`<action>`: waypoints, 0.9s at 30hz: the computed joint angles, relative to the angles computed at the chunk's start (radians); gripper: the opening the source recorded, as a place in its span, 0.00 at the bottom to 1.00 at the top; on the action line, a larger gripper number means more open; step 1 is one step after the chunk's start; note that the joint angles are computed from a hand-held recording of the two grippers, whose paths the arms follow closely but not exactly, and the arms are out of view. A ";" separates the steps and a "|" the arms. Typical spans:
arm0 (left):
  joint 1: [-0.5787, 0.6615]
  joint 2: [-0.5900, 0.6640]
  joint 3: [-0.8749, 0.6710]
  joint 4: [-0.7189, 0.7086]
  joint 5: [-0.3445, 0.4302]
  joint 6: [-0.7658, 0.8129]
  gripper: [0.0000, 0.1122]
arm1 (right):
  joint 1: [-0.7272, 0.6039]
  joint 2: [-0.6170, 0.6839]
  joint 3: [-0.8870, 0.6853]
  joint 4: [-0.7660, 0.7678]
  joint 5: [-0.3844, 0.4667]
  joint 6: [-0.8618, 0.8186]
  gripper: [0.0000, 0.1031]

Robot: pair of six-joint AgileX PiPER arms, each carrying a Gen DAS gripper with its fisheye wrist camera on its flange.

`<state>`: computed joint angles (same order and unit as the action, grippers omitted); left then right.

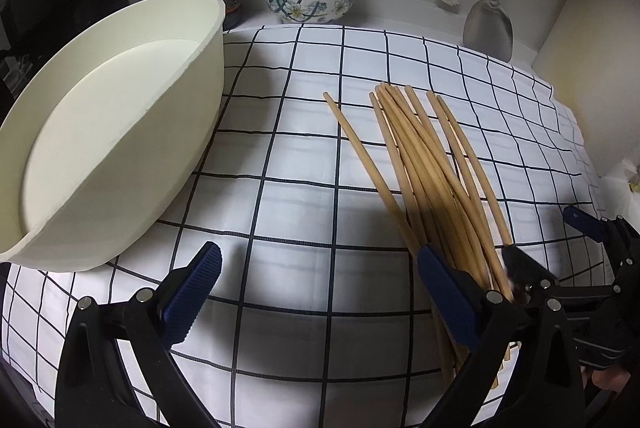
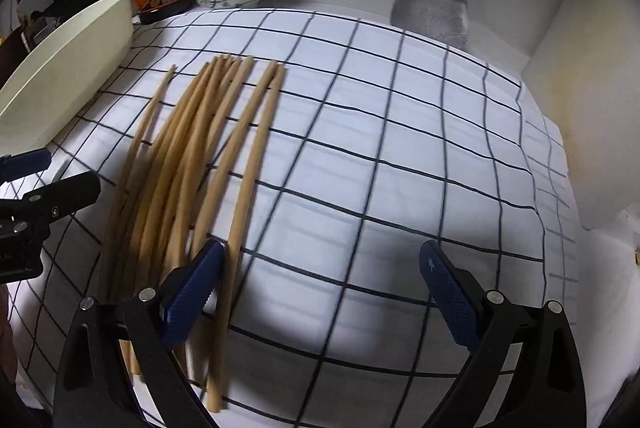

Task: Organize utensils
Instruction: 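Lower the left tool to the chopstick pile and close on one chopstick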

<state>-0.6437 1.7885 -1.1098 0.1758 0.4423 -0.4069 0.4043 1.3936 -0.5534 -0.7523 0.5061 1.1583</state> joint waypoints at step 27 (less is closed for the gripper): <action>-0.023 0.065 -0.036 0.193 0.043 -0.263 0.86 | -0.071 0.016 0.019 -0.137 -0.122 0.085 0.76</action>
